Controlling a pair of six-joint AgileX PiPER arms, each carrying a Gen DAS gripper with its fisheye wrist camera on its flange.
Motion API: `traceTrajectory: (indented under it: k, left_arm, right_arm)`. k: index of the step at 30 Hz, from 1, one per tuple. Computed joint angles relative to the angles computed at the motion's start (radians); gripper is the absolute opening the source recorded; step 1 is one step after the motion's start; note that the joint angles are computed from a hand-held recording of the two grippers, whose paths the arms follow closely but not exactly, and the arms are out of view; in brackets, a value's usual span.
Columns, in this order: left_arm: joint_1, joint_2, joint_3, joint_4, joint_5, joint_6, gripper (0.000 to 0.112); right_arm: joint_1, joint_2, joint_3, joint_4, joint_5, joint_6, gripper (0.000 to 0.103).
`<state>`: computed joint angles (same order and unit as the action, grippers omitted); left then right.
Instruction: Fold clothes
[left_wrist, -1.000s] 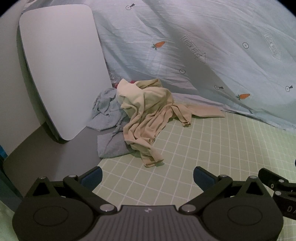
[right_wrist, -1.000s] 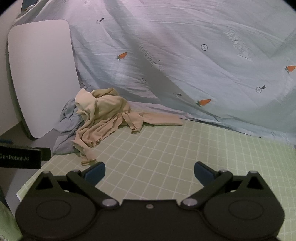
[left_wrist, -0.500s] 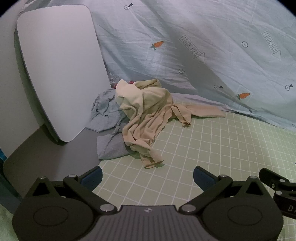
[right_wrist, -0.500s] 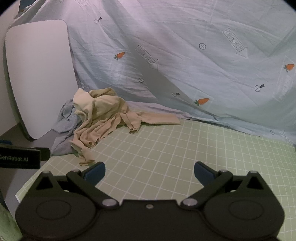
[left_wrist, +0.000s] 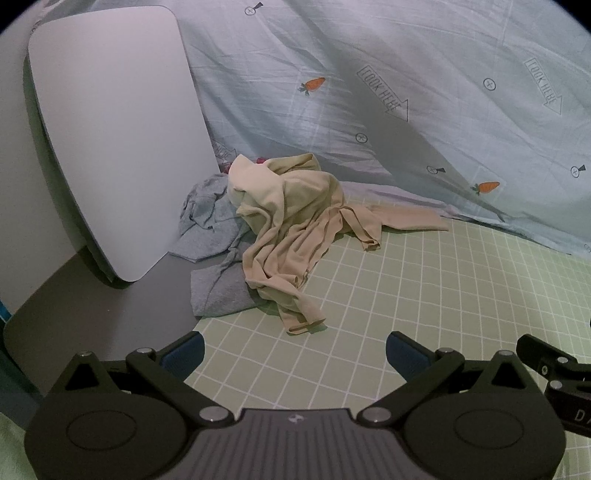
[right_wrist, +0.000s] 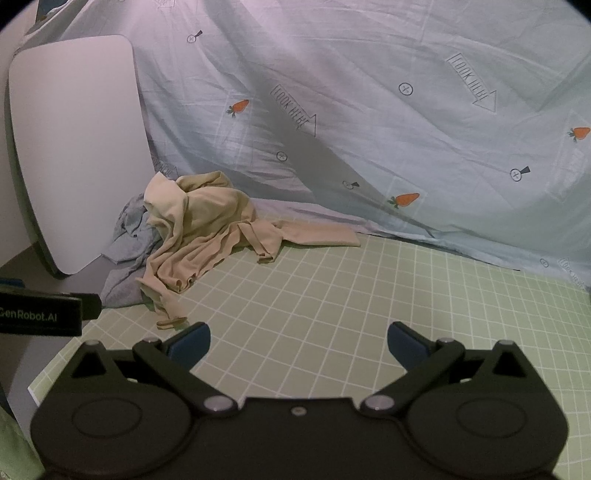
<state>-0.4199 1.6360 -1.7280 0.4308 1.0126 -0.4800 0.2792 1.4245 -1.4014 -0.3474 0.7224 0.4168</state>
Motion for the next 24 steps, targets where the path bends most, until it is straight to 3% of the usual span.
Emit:
traceTrajectory:
  k: [17,24]
  left_arm:
    - [0.001,0.028,-0.024,-0.024,0.01,0.02,0.103]
    - [0.01,0.111,-0.124,-0.072,0.073,0.065,0.103]
  right_arm:
    - [-0.007,0.021,-0.019,0.015,0.014,-0.007,0.103]
    - [-0.054,0.064,-0.048,0.074,0.022,-0.054,0.103]
